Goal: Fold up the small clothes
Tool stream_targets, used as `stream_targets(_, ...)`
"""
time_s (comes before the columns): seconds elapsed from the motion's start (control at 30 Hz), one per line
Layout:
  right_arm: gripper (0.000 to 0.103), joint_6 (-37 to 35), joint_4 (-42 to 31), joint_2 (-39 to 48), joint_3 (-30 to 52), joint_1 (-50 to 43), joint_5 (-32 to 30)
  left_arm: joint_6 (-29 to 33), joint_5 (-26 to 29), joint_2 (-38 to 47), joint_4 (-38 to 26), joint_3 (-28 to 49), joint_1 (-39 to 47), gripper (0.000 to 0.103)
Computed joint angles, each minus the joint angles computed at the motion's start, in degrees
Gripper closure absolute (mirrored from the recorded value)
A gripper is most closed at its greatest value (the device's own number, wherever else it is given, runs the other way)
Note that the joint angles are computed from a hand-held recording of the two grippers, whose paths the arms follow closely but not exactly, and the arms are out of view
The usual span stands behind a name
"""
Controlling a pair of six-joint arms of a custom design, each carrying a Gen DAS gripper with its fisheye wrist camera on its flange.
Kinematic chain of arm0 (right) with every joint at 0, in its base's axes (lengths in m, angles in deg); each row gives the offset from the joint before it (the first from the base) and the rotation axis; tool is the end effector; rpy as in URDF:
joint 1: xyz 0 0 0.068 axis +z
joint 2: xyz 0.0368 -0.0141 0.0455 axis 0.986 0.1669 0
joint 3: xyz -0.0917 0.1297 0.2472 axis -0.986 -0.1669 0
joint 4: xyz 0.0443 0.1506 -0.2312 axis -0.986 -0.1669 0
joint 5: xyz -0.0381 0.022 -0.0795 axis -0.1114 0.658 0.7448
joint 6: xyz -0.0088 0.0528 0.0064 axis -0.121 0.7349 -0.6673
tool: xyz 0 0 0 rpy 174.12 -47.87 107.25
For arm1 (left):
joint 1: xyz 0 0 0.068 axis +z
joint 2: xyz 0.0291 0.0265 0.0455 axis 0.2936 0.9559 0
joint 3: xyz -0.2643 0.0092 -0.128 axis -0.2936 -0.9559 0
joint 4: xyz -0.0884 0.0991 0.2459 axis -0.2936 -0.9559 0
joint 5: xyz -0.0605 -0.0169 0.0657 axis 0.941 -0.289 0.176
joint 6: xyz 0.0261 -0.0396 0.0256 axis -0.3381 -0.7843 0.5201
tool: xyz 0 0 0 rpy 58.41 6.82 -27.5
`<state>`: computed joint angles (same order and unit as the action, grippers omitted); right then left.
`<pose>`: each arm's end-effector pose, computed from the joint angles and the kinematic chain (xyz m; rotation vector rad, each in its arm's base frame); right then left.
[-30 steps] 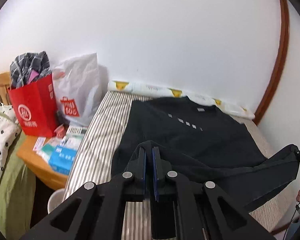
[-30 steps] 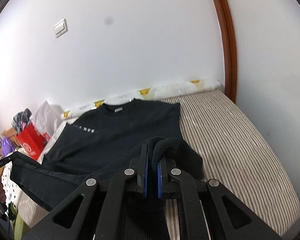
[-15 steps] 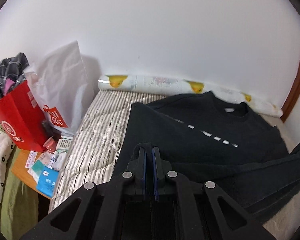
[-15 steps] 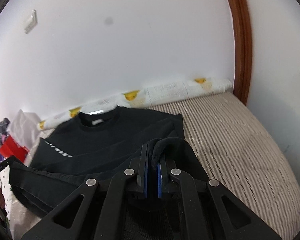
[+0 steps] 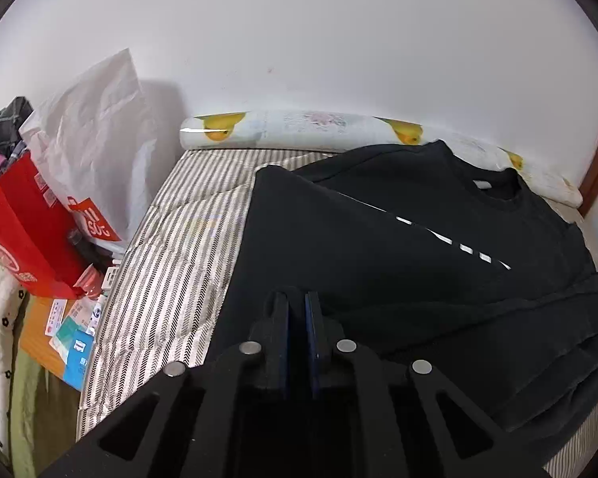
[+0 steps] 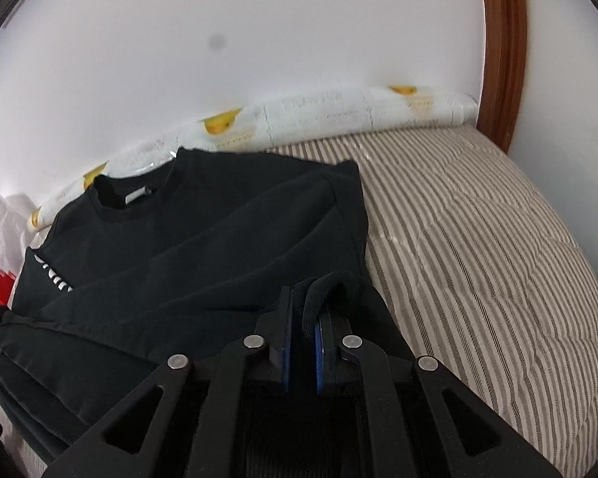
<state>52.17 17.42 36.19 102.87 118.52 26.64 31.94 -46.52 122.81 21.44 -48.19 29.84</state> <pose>0.2214 0.1537 0.0908 0.3657 2.3560 0.1109 0.2671 0.0531 0.0897 0.0754 2.4093 -0.0473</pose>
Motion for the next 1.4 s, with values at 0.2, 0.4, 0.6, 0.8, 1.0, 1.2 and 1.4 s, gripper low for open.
stream_targets(0.2, 0.047, 6.8, -10.8, -12.7, -4.6, 7.8, 4.0, 3.1, 4.0, -7.6, -3.6, -4.6, 3.7, 0.05)
stream_targets(0.4, 0.046, 28.6, -31.8, -21.1, -6.3, 27.8, 14.5, 10.6, 16.8, -16.3, -15.0, -9.0, 16.0, 0.041)
stream_targets(0.6, 0.046, 46.0, -34.0, -16.4, -8.5, 39.0, 13.8, 22.6, 25.4, -15.5, -24.7, -11.6, 30.7, 0.038)
stream_targets(0.8, 0.046, 53.8, -29.2, -12.4, -10.8, 43.8, 14.4, 27.0, 26.7, -8.4, -22.7, -12.4, 36.1, 0.034)
stream_targets(1.0, 0.042, 54.2, -25.2, -14.2, -12.6, 41.1, 14.3, 22.8, 30.9, -1.0, -20.3, -9.2, 35.1, 0.03)
stream_targets(1.2, 0.035, 52.1, -19.8, -15.6, -14.4, 35.8, 14.4, 17.8, 34.3, 4.4, -19.3, -6.0, 32.0, 0.023)
stream_targets(1.4, 0.035, 48.3, -8.5, -11.7, -16.4, 29.8, 11.5, 8.2, 30.4, 3.3, -11.1, -7.6, 26.0, 0.024)
